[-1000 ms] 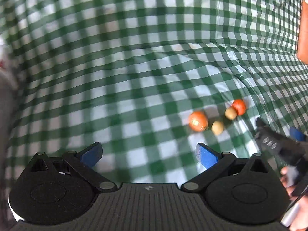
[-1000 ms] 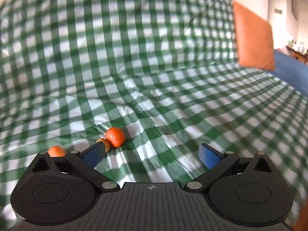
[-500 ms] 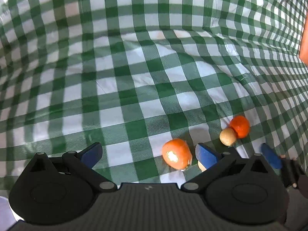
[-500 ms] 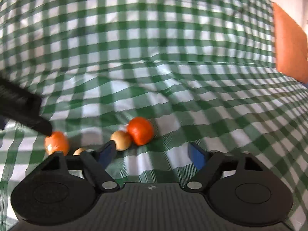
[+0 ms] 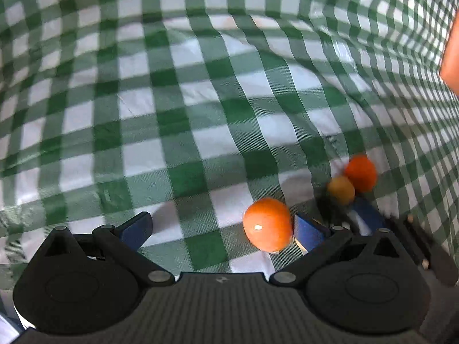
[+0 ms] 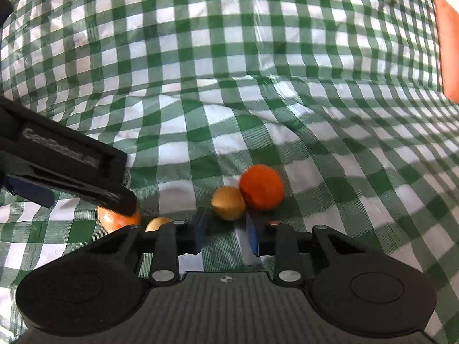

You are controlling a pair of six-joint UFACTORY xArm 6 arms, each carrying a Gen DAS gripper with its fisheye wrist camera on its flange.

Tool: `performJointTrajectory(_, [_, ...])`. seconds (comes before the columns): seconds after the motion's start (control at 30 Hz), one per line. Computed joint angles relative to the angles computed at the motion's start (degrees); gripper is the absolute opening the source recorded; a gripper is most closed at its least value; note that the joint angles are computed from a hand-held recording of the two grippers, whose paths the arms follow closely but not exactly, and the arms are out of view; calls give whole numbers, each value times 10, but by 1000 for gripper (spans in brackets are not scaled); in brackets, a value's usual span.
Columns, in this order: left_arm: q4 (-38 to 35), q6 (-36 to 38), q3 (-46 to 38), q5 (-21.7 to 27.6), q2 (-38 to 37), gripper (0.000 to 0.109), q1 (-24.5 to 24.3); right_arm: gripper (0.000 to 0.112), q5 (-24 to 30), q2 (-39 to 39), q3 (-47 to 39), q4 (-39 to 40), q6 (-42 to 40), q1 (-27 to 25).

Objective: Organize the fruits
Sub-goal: 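Grasp an orange with the left tool while the right tool grasps a yellow fruit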

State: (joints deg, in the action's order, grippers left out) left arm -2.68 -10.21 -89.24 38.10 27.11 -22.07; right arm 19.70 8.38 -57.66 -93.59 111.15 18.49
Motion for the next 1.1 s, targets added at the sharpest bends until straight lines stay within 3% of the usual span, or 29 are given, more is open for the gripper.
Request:
performJointTrajectory(0.13, [35, -31, -11, -2, 10, 103, -4, 30, 11, 11, -10, -20, 10, -1])
performJointTrajectory(0.17, [42, -38, -8, -10, 9, 95, -5, 29, 13, 9, -9, -16, 8, -1])
performJointTrajectory(0.2, [37, -29, 0, -27, 5, 86, -5, 29, 21, 8, -7, -17, 7, 1])
performJointTrajectory(0.23, [20, -7, 14, -52, -2, 57, -4, 29, 30, 7, -5, -15, 4, 1])
performJointTrajectory(0.27, [-19, 38, 25, -70, -10, 37, -4, 29, 34, 5, -3, -10, 1, 1])
performJointTrajectory(0.33, [-44, 63, 33, -77, -18, 37, -1, 29, 38, -6, 7, -11, 17, -3])
performJointTrajectory(0.47, [-26, 74, 68, -95, -46, 35, 6, 29, 69, -47, 48, -12, 59, -2])
performJointTrajectory(0.53, [-35, 82, 100, -97, -77, 23, 12, 29, 73, -64, 66, 2, 72, -2])
performJointTrajectory(0.57, [-40, 87, 123, -97, -100, 12, 14, 29, 76, -71, 72, 12, 74, -1])
performJointTrajectory(0.6, [-48, 95, 147, -101, -123, 10, 17, 29, 80, -87, 88, 15, 78, 1])
performJointTrajectory(0.73, [-58, 106, 242, -139, -206, 10, 27, 29, 110, -130, 116, 20, 74, 27])
performJointTrajectory(0.8, [-83, 125, 249, -117, -213, 12, 31, 29, 128, -135, 118, 39, 47, 43])
performJointTrajectory(0.83, [-110, 143, 253, -114, -215, 16, 34, 29, 126, -137, 120, 52, 38, 45])
performJointTrajectory(0.9, [-134, 166, 255, -123, -210, 39, 34, 29, 124, -142, 126, 76, 39, 53])
performJointTrajectory(0.93, [-131, 168, 254, -127, -206, 60, 31, 29, 127, -147, 132, 88, 39, 59])
performJointTrajectory(0.97, [-128, 171, 250, -137, -198, 73, 26, 29, 130, -150, 137, 91, 42, 64])
performJointTrajectory(1.1, [-118, 210, 213, -141, -151, 78, 11, 29, 117, -144, 145, 86, 38, 61])
